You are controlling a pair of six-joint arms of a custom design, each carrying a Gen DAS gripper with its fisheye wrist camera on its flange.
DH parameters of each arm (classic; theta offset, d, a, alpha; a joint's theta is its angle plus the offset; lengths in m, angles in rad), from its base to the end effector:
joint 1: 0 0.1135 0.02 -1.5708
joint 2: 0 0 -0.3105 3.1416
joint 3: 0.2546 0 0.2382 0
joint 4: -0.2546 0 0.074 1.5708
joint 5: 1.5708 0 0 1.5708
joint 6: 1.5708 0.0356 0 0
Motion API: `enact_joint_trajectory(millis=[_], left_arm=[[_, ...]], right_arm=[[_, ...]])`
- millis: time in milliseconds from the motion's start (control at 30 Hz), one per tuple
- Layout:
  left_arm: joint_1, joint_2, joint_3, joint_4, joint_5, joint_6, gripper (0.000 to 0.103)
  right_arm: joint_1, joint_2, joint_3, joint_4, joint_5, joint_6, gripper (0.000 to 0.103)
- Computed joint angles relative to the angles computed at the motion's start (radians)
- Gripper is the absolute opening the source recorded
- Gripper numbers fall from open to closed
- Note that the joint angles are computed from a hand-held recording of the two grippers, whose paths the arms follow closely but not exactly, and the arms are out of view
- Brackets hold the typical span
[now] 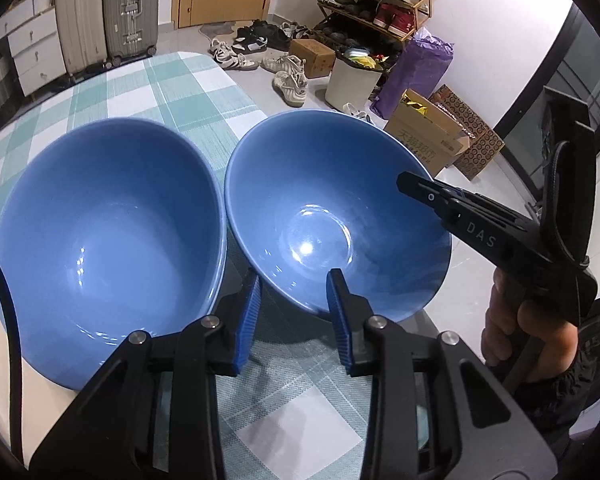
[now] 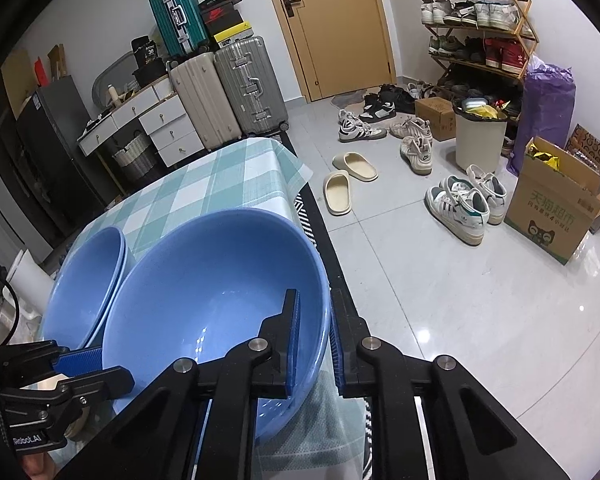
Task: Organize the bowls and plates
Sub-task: 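Lift the blue bowl with both tools over the other blue bowl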
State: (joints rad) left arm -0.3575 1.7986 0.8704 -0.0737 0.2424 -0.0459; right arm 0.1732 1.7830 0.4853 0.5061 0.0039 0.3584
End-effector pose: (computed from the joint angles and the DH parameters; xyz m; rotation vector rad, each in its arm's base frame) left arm 0.3106 -0.1252 0.1759 0.4939 2.5488 -0.4616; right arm 0.2782 0.0485 0.1333 0.2217 2.3665 0.2519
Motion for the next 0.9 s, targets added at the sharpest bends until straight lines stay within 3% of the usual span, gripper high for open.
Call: enact_joint_trajectory(millis=[500,900], left_arm=[[-0.001,-0.059,-0.021,-0.009,0.026,0.020,0.030],[0.017,-0.186,-0.052,-0.054,0.062,0.052,0.030]], right_arm=[[0.032,-0.105,-0.052,-0.031,0.054,0.011,0.014],[0.103,-0.290,-0.051,-0.177,0.155,0.029,0.014]])
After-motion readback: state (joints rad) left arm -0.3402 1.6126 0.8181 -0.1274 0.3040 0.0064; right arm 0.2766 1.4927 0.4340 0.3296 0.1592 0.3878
